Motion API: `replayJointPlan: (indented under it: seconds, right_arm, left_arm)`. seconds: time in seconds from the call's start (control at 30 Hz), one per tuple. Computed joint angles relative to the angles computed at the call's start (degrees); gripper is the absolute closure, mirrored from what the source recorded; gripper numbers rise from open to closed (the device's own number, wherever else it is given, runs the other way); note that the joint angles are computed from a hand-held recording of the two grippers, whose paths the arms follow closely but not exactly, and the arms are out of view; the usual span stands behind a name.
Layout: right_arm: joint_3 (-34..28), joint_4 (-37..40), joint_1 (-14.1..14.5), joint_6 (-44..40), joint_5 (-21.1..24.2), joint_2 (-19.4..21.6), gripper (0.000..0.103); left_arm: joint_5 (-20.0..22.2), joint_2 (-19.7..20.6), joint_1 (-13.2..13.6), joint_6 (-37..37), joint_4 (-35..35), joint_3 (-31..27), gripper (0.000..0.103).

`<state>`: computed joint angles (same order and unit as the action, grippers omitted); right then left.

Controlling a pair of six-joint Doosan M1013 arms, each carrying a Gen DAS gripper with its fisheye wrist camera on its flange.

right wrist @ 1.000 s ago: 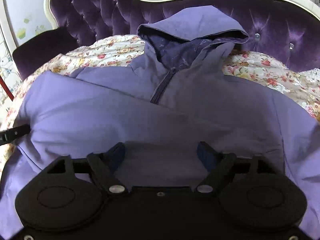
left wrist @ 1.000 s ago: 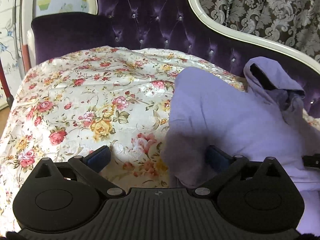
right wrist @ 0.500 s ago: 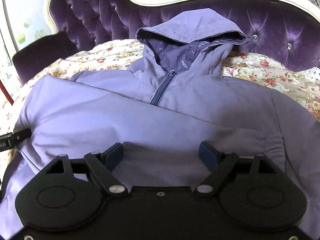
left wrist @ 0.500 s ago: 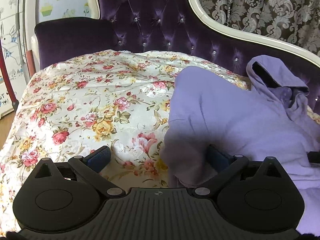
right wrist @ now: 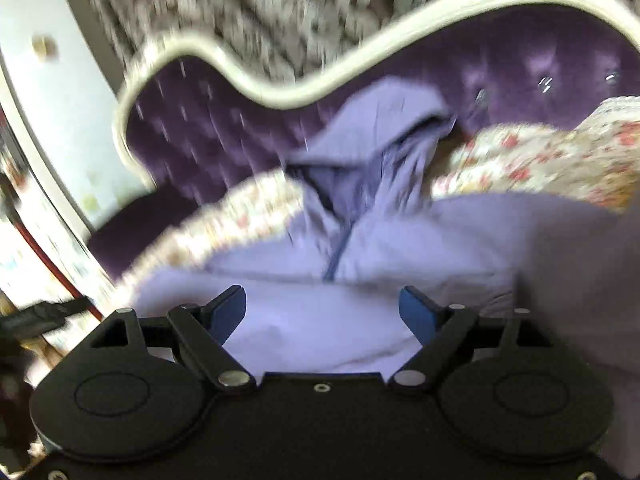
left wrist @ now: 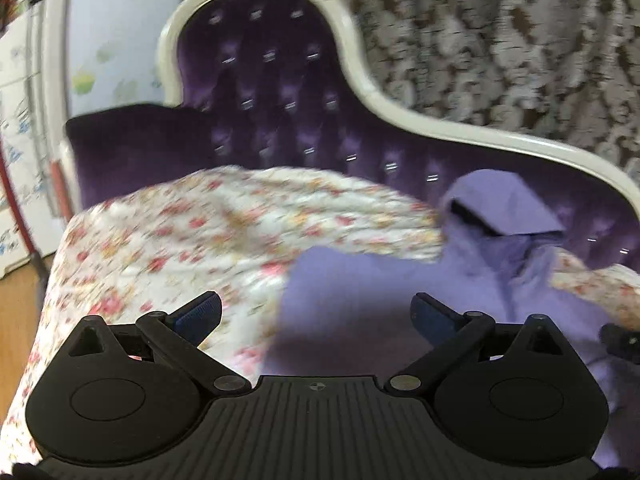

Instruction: Fold small clothes

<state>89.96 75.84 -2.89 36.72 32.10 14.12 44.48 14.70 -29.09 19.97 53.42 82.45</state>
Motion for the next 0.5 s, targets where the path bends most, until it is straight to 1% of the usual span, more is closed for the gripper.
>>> replayJointPlan:
  seconds: [0.03, 0.13, 0.2, 0.27, 0.37, 0.5]
  right_arm:
    - [1.26, 2.91, -0.94, -2.52, 0.16, -1.12, 0.014]
    - [4.66, 8.45, -3.88, -7.71, -0.46, -4.15, 0.011]
    - [6.27, 8.5, -5.95, -6.81, -0.88, -5.68, 0.011]
    - [7.53, 6.38, -7.93, -4.28, -1.32, -6.89, 0.011]
    - [9.1, 1.49, -10.24, 0.05, -3.77, -8.36, 0.011]
    - [10.5, -6.15, -13.49, 9.05, -5.96, -9.38, 0.011]
  left_arm:
    - [-0.75, 0.35, -0.32, 1.54, -0.66, -0.79, 0.001]
    - [-3.8, 1.71, -1.28, 6.35, -3.64, -2.86, 0.001]
    - [-6.04, 2.96, -1.8, 10.41, -7.38, -4.28, 0.001]
    - [-8.04, 4.22, -2.11, 14.98, -11.71, -5.56, 0.001]
    - [-9.7, 6.27, -2.82, 20.76, -16.37, -7.23, 0.001]
    - [-11.2, 8.06, -3.6, 24.58, -20.52, -7.8, 0.001]
